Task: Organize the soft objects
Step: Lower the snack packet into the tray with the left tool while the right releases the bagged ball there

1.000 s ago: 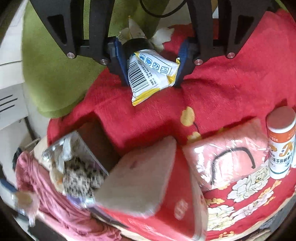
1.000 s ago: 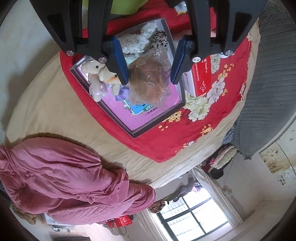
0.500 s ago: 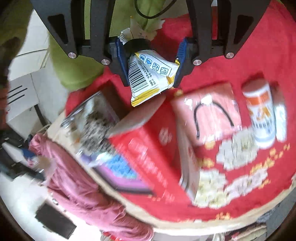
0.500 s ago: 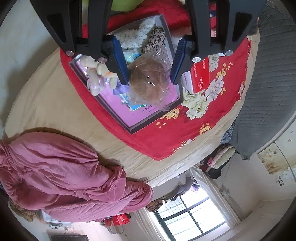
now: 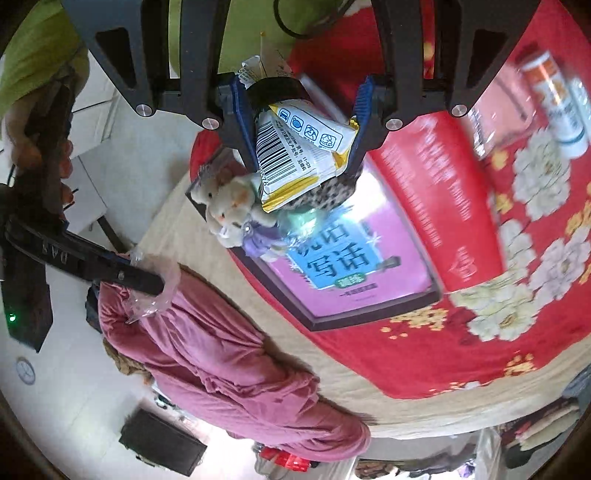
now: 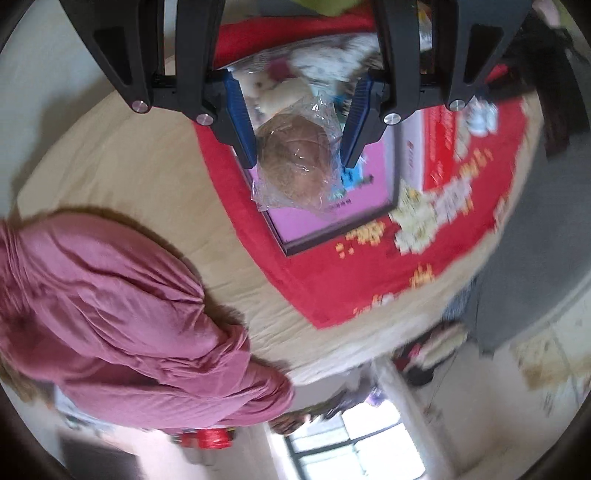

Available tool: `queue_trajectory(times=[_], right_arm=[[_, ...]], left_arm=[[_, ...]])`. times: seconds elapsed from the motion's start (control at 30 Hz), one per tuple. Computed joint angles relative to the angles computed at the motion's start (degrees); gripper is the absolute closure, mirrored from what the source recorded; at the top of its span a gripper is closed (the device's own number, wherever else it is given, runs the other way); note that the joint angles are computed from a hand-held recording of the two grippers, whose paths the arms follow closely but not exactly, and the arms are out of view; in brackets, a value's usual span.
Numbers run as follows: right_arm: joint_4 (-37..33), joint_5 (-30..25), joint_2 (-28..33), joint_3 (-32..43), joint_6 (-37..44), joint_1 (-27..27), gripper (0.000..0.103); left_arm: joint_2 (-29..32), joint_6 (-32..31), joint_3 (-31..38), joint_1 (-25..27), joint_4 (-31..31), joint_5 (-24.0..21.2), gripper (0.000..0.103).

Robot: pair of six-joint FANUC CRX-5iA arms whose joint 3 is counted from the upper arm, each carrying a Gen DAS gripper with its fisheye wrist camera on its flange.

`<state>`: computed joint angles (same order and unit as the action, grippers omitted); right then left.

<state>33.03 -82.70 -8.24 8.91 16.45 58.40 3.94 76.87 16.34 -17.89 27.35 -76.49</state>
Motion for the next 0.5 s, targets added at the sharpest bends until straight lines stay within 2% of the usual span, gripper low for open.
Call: queue_trajectory(times=[0.23, 0.33, 0.5], right_arm=[[-10.89, -0.84, 3.87, 3.24, 12.35, -6.37, 0.056], [-13.79, -0.34, 4.57, 2.87, 14.28, -7.95, 0.056], [-15.40, 0.42, 4.67, 1.44, 15.47, -9.18, 0.056]], left_arm=[[6.89, 4.42, 6.76, -3.12, -4.37, 0.27, 0.056], [9.48, 6.33, 9.73, -4.13, -6.53, 0.12, 0.056], [11.59, 8.07, 10.94, -4.56, -8.12, -0.18, 0.056]])
